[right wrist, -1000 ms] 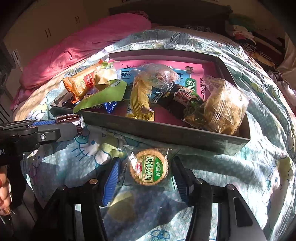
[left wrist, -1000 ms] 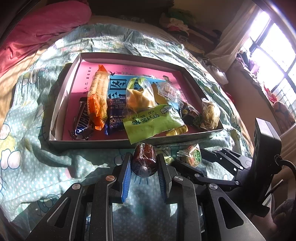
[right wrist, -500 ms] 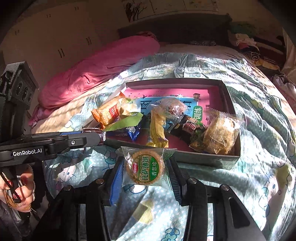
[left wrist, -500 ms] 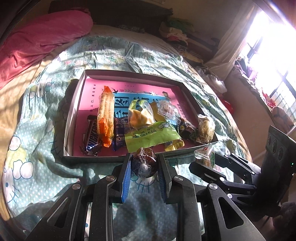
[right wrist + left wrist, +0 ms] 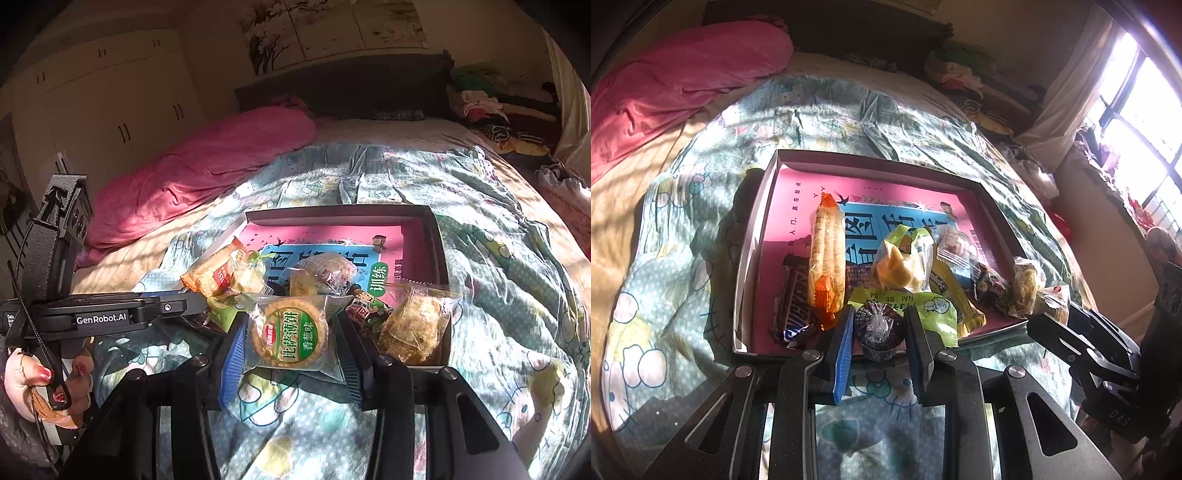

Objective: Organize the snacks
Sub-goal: 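Carry the brown candy over the tray while the right tool carries the biscuit there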

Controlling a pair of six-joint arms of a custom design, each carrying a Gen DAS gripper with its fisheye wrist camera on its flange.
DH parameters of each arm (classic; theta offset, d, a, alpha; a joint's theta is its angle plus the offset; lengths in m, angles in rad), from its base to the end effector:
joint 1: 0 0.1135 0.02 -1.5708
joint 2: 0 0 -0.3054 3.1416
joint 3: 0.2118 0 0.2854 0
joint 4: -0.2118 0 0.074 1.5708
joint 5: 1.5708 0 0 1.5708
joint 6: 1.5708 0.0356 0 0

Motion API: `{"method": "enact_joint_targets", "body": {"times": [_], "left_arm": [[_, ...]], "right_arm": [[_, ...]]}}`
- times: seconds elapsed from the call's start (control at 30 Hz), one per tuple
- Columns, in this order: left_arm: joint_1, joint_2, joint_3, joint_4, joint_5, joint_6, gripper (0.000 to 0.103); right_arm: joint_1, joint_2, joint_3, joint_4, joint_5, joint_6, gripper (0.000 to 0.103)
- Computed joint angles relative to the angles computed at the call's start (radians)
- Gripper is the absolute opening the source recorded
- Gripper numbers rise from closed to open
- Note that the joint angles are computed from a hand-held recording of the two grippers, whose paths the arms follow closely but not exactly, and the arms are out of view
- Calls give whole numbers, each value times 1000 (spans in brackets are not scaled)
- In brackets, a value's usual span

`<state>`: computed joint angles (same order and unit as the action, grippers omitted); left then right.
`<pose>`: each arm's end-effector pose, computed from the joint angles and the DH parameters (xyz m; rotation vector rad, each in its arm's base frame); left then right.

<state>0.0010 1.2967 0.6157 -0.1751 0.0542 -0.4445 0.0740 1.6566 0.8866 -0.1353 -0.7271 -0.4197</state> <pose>0.2637 -0.0017 0.1957 -0.5155 2.3879 -0.2652 0.3477 0.0495 0.1875 -0.8474 2.1365 0.7186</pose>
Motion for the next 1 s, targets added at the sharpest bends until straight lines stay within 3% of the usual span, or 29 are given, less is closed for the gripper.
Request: {"method": "enact_joint_targets", "body": {"times": [0.7,1.0], "left_arm": [[-1,102,48,44,-35,8,27],[4,123,58,49,-38,8,27]], "right_arm": [[15,73,70,22,15,56,46],[64,102,74,52,93,24,46]]}}
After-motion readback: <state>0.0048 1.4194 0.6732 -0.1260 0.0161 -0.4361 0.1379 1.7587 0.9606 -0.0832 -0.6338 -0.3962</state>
